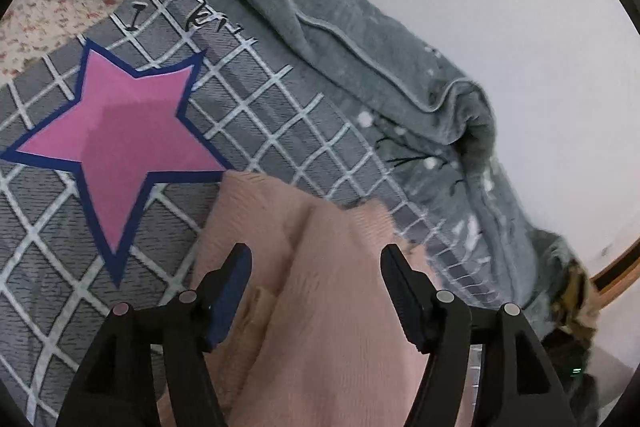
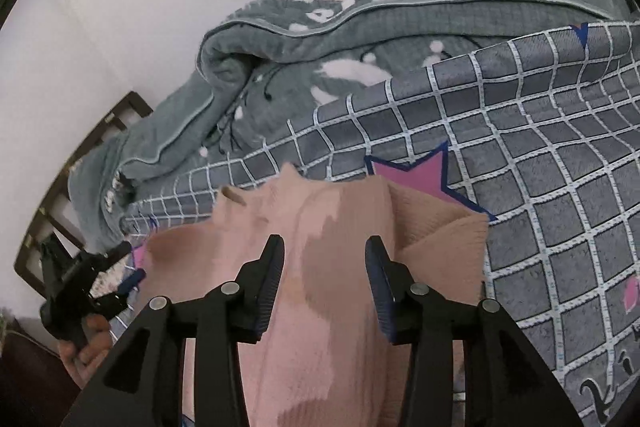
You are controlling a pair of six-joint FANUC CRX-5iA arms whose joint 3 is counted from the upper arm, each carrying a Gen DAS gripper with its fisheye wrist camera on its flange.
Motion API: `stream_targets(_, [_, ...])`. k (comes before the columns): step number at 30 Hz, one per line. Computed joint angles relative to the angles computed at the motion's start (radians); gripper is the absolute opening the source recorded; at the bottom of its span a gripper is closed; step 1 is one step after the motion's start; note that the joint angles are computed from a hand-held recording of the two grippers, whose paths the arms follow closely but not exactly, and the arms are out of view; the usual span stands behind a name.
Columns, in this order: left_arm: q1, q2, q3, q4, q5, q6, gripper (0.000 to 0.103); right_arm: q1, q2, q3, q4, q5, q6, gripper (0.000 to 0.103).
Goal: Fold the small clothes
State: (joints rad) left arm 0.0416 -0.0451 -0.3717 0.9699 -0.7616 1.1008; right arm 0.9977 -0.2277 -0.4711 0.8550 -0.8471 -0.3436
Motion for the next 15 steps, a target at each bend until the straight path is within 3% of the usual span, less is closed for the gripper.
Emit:
stream_targets(10, [-0.037, -0.022, 0.061, -0.252, 0.028, 0.065, 0.065, 0.081, 0.017, 0.015, -0.032, -0.155, 0.057, 0.042])
stream_targets(15, [-0.046, -0.013, 0.070, -0.290, 0.046, 0.060, 0.063, 0.073, 0.038, 0.018, -0.065, -0.146, 0.078, 0.020])
